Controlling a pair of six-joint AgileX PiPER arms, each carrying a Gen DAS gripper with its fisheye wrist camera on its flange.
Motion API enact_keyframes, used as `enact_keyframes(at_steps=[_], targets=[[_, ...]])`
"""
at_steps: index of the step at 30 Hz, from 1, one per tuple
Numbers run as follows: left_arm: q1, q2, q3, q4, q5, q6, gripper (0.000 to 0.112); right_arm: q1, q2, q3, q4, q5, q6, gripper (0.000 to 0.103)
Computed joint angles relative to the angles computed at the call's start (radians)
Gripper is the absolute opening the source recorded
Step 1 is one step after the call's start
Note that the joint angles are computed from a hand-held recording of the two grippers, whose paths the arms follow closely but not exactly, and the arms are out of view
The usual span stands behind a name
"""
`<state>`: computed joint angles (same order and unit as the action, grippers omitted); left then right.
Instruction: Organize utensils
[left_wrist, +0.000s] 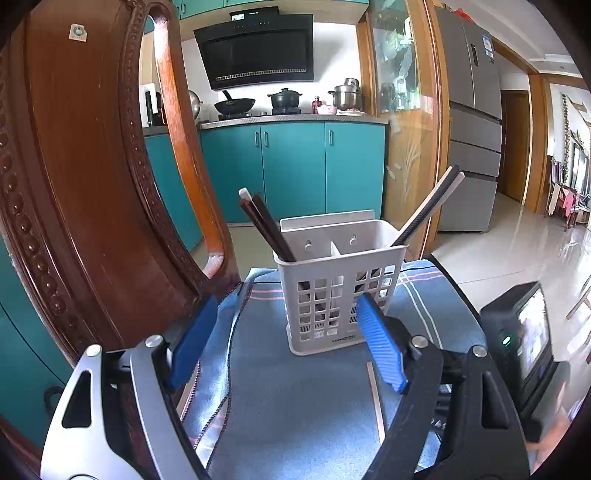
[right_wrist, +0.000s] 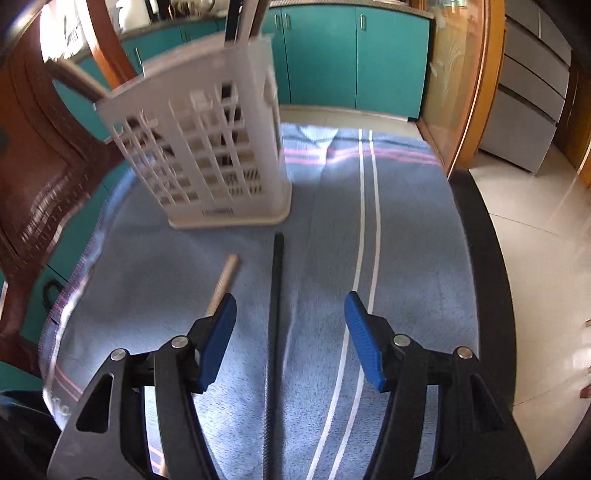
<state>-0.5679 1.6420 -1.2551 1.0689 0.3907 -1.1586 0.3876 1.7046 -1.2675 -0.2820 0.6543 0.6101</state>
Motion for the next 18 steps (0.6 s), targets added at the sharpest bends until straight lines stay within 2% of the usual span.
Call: enact_keyframes(at_steps=[3,5,11,13,18], targets=[[-0.006,0.003,-0.002,0.003,0.006,-0.001,0.079,0.016,0.028,-0.013,-0.002,0.026,0.002,0.06],[-0.01,0.004,-0.003,0.0,0.012,0.006,0.079,0.016,0.045,-0.022,0.022,0.042,-0.005,0.056],[-0.011,0.013,-0.009,-0.022,0.023,0.031,0.079,0.026,0.056,-0.023,-0.004,0.066,0.033,0.025],[-0.017,0.018,-0.01,-0.027,0.029,0.034,0.08,0.021,0.053,-0.023,-0.001,0.078,0.043,0.007],[-0.027,0.031,-0.013,-0.042,0.047,0.058,0.08,-0.047,0.026,-0.013,0.119,0.105,0.013,0.006]])
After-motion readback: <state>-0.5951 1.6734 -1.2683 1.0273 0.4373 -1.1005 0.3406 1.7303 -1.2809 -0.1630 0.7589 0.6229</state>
